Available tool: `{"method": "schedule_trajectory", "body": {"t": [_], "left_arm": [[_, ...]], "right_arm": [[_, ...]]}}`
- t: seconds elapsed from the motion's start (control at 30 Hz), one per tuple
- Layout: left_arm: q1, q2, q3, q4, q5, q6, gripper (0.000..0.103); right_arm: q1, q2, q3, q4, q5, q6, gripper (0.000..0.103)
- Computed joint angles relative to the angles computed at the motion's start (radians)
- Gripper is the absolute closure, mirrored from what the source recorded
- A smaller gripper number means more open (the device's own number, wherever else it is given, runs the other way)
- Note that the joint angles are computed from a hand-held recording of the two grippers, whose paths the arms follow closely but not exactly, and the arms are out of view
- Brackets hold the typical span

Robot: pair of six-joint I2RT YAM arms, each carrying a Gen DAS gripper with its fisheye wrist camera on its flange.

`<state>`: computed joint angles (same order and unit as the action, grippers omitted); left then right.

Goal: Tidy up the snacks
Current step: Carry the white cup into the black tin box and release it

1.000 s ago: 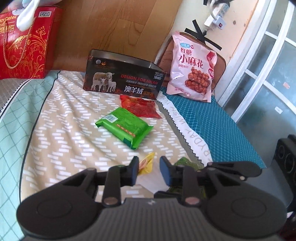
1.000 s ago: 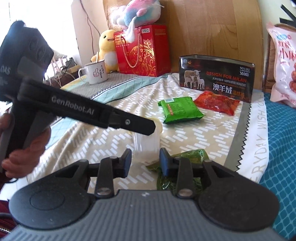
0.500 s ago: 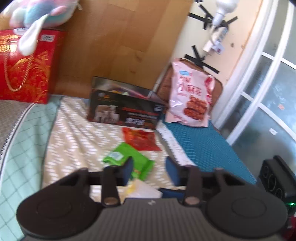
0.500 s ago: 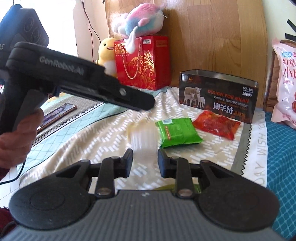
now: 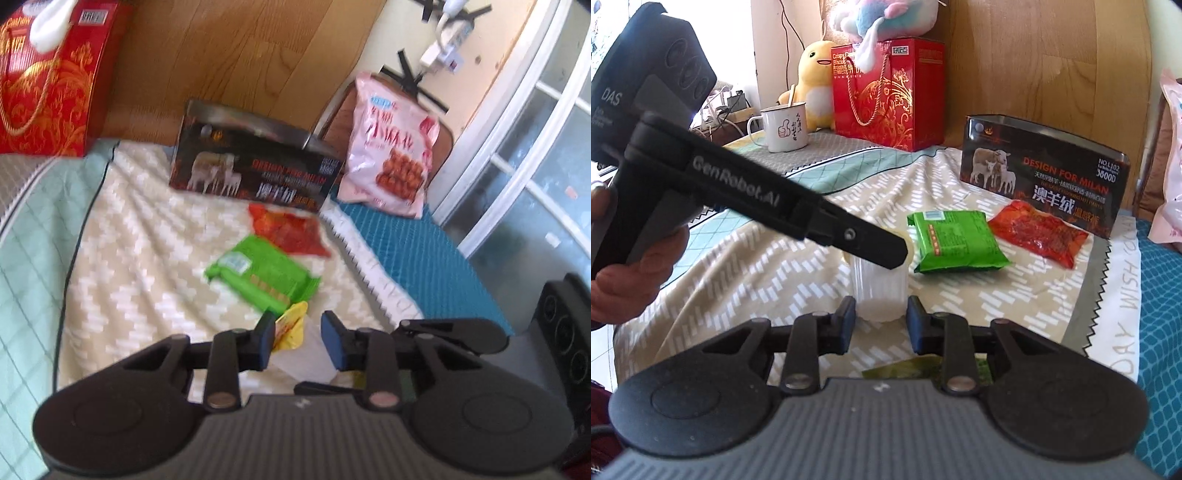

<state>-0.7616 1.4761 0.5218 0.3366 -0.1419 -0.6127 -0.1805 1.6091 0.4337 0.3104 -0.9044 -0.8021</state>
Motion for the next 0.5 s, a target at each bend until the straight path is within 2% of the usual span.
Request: {"method": "schedule_trajectory", "body": {"t": [0.13, 0.27, 0.33, 0.5], "left_arm": [[0.022, -0.042, 0.059, -0.033, -0.019, 0.071, 0.077], [0.077, 0.025, 0.192, -0.044, -0.041, 0.128, 0.076], [0.127, 0.086, 0.277, -0.042, -0.032, 0.138, 0.076], [0.244, 0.283, 0.533, -0.088, -0.017, 0.173, 0.076]], "right_arm": [[-0.003, -0.031, 0.016, 0.071, -0.038, 0.067, 0.071], [0.042, -0.012, 0.115, 0.134, -0.004, 0.15, 0.071], [0.067, 0.029, 0.223, 0.102, 0.017, 0.19, 0.071], [0.153, 0.203, 0.58, -0.071, 0.104, 0.32, 0.071]]}}
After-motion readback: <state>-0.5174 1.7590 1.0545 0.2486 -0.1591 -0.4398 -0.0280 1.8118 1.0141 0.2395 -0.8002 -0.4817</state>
